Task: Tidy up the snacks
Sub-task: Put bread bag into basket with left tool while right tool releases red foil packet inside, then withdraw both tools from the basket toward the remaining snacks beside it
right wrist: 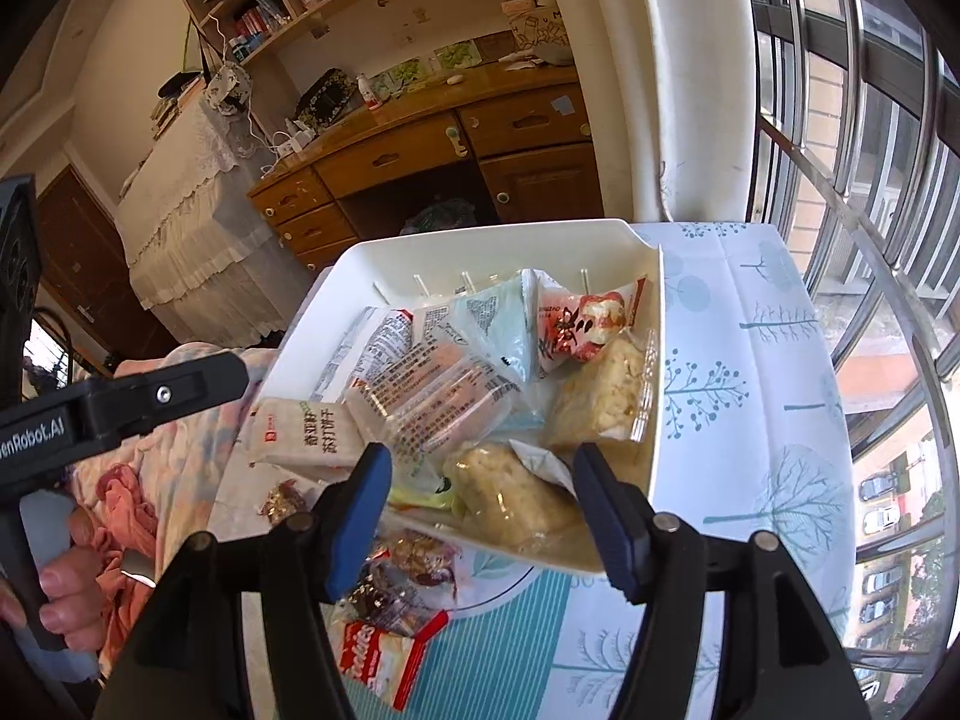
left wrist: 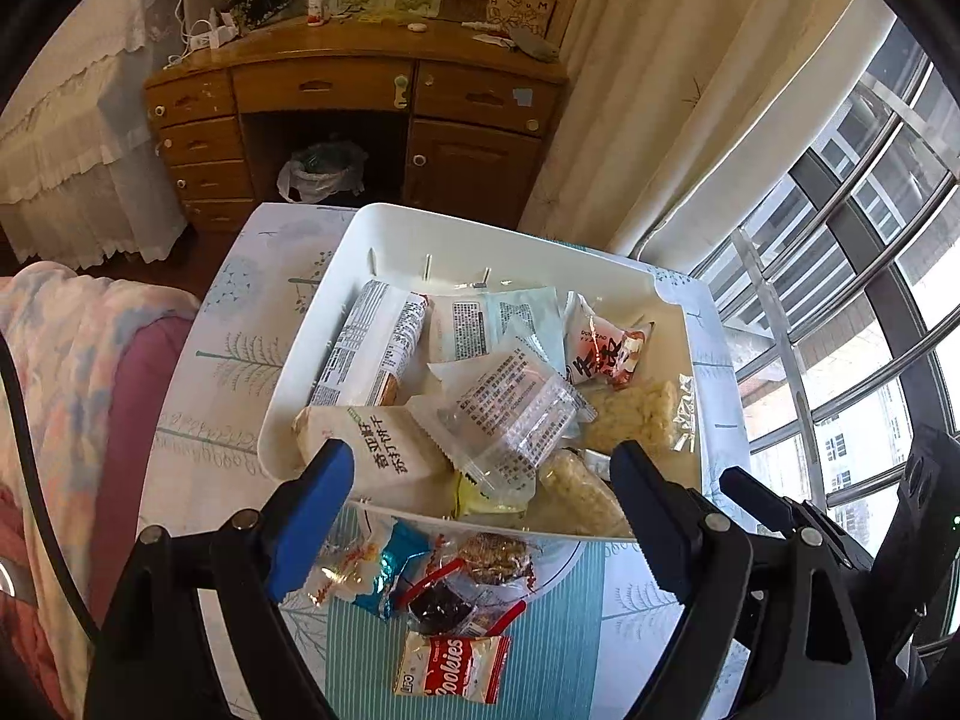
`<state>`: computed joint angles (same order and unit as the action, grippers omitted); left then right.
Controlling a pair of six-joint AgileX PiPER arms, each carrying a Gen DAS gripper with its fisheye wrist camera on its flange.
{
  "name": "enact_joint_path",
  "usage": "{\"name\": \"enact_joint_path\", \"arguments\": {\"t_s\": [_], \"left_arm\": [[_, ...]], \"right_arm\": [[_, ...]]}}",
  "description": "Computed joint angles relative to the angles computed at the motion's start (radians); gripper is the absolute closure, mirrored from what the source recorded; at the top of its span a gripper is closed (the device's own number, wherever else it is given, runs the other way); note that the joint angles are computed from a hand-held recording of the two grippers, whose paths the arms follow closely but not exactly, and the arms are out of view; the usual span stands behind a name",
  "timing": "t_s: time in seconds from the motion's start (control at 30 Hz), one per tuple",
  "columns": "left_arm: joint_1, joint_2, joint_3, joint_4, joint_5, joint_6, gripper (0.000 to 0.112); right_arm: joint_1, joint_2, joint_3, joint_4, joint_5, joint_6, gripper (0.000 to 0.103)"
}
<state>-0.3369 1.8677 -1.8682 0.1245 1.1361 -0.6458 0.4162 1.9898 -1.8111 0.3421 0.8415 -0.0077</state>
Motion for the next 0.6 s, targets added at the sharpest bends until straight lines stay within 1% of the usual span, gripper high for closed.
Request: {"name": "enact_joint_path", "arguments": {"t_s": [0.07, 0.13, 0.2, 0.33, 0.6], "left_arm": [[-0.024, -0.055, 0.067, 0.036, -0.011, -0.062, 0.026], [-0.045, -0.102, 0.126, 0.067, -0.016, -0.12, 0.026], [-0.072, -0.148, 0.186, 0.101, -0.012, -0.189, 0.026], [-0.112, -0.243, 0.313, 0.152, -0.011, -0.303, 0.026], [-0.173, -0.439, 0.573, 0.218, 0.006, -0.543, 0.026]], "right_arm": [[-0.008, -0.013, 0.016, 0.031, 0.004, -0.023, 0.037], [-0.013, -0.033, 0.042, 0.062, 0.0, -0.046, 0.03], [-0.017, -0.051, 0.07, 0.093, -0.002, -0.07, 0.028], [-0.017, -0.078, 0.125, 0.137, 0.008, -0.11, 0.027], [-0.007, -0.098, 0.186, 0.207, 0.074, -0.129, 0.027]]}}
